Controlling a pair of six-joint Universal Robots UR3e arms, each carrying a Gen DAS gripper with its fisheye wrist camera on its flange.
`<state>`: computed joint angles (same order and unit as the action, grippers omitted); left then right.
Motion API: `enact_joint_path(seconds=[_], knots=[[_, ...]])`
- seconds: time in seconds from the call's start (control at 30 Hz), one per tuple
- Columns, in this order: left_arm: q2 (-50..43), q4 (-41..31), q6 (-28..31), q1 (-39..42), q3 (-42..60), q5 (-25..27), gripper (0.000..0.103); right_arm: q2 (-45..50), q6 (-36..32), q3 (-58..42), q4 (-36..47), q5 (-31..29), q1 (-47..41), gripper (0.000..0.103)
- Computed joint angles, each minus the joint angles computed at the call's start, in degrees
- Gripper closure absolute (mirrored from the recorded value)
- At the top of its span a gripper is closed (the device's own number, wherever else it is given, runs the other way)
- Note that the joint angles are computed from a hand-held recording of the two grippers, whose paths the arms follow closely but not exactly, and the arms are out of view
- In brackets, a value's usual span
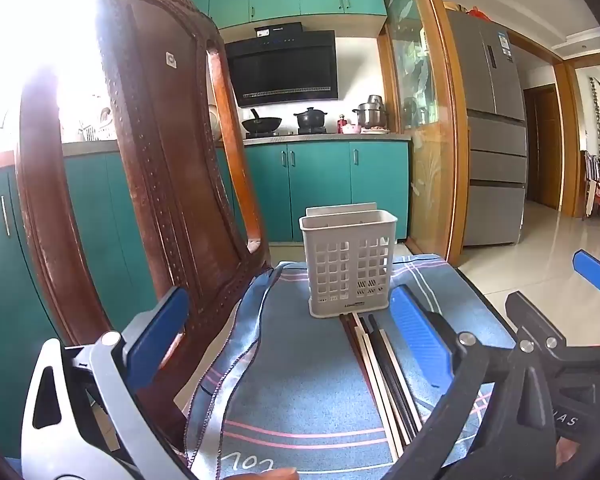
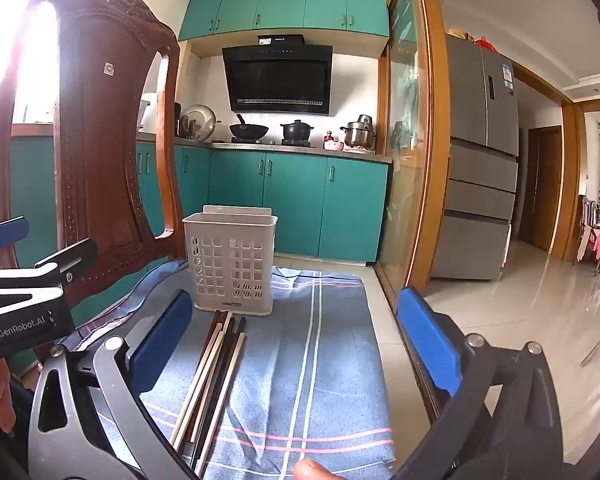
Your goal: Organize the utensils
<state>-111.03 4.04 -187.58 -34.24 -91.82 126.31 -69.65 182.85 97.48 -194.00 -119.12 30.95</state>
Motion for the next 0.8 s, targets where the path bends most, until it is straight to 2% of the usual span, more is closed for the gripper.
enact_joint_path(seconds=[0.33, 0.47, 0.8], knots=[[0.8, -2.6, -0.4, 0.3, 1.2, -0.3, 0.003, -0.4, -0.8, 0.7, -1.0, -1.8, 1.6, 0.003], [-0.7, -0.1, 0.7, -0.6, 0.9, 0.6, 0.003, -1.5, -1.4, 1.1, -0.6, -1.0, 0.7, 0.003], [-0.5, 0.0, 0.1, 1.0, 0.7, -1.3, 0.003, 0.1, -2.2, 0.2, -1.8, -2.9, 2.2, 0.003]])
